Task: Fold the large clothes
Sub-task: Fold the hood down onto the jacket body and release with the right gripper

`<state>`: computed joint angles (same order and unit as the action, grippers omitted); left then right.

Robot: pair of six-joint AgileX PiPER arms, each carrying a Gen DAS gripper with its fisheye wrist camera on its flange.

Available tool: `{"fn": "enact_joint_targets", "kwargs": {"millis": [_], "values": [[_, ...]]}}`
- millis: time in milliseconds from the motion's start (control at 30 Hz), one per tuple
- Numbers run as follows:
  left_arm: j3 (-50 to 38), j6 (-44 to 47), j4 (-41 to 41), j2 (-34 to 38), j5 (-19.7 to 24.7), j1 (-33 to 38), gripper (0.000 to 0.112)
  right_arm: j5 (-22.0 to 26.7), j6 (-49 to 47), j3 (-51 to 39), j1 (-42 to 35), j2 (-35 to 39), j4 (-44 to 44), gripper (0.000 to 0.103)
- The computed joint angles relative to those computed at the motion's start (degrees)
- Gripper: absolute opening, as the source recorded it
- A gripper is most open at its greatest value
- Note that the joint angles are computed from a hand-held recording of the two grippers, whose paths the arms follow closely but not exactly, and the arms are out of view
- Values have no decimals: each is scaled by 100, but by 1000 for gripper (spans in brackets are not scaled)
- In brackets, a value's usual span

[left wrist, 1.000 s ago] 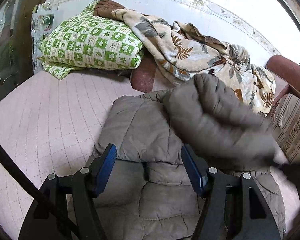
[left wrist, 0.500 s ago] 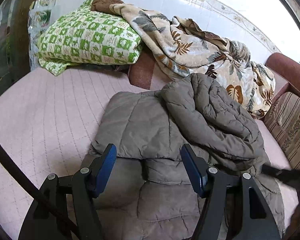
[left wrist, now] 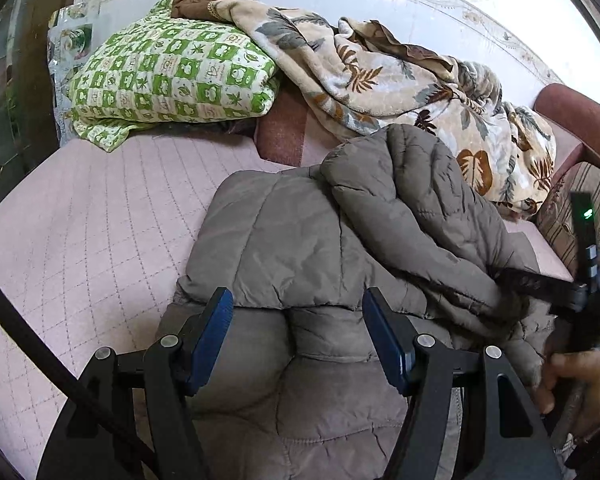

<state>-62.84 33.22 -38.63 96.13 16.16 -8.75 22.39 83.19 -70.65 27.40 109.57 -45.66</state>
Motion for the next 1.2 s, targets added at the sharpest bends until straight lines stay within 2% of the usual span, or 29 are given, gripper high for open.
{"fn": "enact_joint_targets", "kwargs": {"millis": [133, 200, 233, 333, 433, 500, 533, 600, 633, 700, 733, 800, 900, 933, 967, 1000, 1067, 1200], "values": [[-57, -42, -51, 38, 76, 49, 66, 743, 1117, -5, 481, -543, -1169, 35], [-78, -165, 37, 64, 93, 58, 66, 902, 1098, -291, 701, -545, -1458, 36], [-88, -299, 166, 75, 87, 53, 66, 726, 779, -517, 719, -441, -1303, 39], [-81, -517, 380, 71, 65, 58, 66, 436, -392, -1267, 745, 179, -294, 39], [-75, -573, 429, 69, 49, 70, 66, 463, -1553, -1996, 815, 1021, 811, 40], [-119, -640, 514, 122, 96, 47, 66, 721, -1790, -2346, 911, 1425, 990, 40], [-149, -701, 604, 151, 125, 25, 66, 673, -1661, -2292, 921, 1413, 852, 40], [-195, -847, 837, 193, 157, -25, 66, 482, -1855, -2066, 836, 1172, 1113, 40], [-204, -893, 923, 199, 157, -48, 66, 232, -1788, -1765, 793, 867, 1094, 40], [-231, -924, 1002, 219, 196, -57, 66, -151, -1040, -1131, 775, 253, 375, 40], [-253, -1024, 1112, 244, 224, -63, 66, -94, -731, -940, 781, 16, 5, 40], [-341, -1383, 1505, 347, 356, -87, 67, 417, -319, -811, 829, -192, -477, 40], [-548, -1743, 1842, 582, 710, -100, 67, 847, 72, -392, 770, -402, -859, 40], [-626, -1901, 2006, 669, 830, -119, 67, 961, 96, -285, 723, -355, -790, 40], [-664, -2065, 2177, 731, 886, -151, 67, 847, 33, -203, 651, -331, -654, 40], [-635, -2164, 2302, 735, 865, -178, 67, 503, -104, -74, 511, -222, -384, 40], [-603, -2644, 2912, 757, 823, -318, 71, 279, -632, -156, 363, 120, 165, 41], [-407, -3219, 3633, 594, 587, -503, 72, 187, -640, -62, 375, -74, 193, 41]]}}
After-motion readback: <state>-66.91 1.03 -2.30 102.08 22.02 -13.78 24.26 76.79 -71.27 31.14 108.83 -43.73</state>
